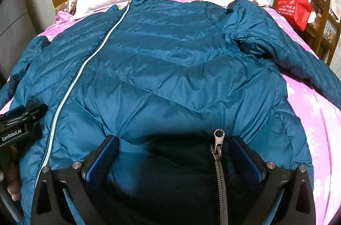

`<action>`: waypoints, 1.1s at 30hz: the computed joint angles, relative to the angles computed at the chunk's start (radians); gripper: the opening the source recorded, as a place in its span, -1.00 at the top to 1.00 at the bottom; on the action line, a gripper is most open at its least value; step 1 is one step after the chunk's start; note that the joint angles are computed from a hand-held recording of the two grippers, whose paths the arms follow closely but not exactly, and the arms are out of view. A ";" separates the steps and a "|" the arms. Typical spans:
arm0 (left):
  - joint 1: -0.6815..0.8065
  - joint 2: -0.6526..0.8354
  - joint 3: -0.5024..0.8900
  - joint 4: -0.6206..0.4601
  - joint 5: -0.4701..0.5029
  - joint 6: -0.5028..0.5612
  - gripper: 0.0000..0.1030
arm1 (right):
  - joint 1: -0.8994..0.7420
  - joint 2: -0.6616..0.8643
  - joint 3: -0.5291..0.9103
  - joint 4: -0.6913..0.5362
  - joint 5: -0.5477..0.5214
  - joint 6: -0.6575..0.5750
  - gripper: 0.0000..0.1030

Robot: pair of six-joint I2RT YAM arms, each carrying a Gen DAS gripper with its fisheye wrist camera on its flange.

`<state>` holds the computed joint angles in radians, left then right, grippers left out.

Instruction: Fold large clothes

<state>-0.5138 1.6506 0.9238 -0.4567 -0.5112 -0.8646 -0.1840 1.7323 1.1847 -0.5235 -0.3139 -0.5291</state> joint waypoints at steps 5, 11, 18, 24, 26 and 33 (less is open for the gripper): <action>-0.137 -0.073 0.024 -0.142 -0.178 -0.080 -0.99 | -0.028 -0.121 -0.038 0.023 -0.052 0.031 -1.00; -0.350 -0.209 -0.035 -0.317 -0.378 -0.290 -0.99 | -0.179 -0.430 -0.237 0.180 -0.299 0.000 -1.00; -0.408 -0.297 -0.111 -0.326 -0.337 -0.398 -0.99 | -0.277 -0.550 -0.249 0.077 -0.389 -0.116 -1.00; -0.368 -0.269 -0.112 -0.308 -0.285 -0.392 -0.99 | -0.236 -0.500 -0.189 0.038 -0.343 -0.234 -1.00; -0.357 -0.262 -0.115 -0.300 -0.267 -0.387 -0.99 | -0.242 -0.490 -0.196 0.051 -0.344 -0.238 -1.00; -0.331 -0.228 -0.101 -0.307 -0.242 -0.364 -0.99 | -0.183 -0.350 -0.151 -0.003 -0.181 -0.103 -1.00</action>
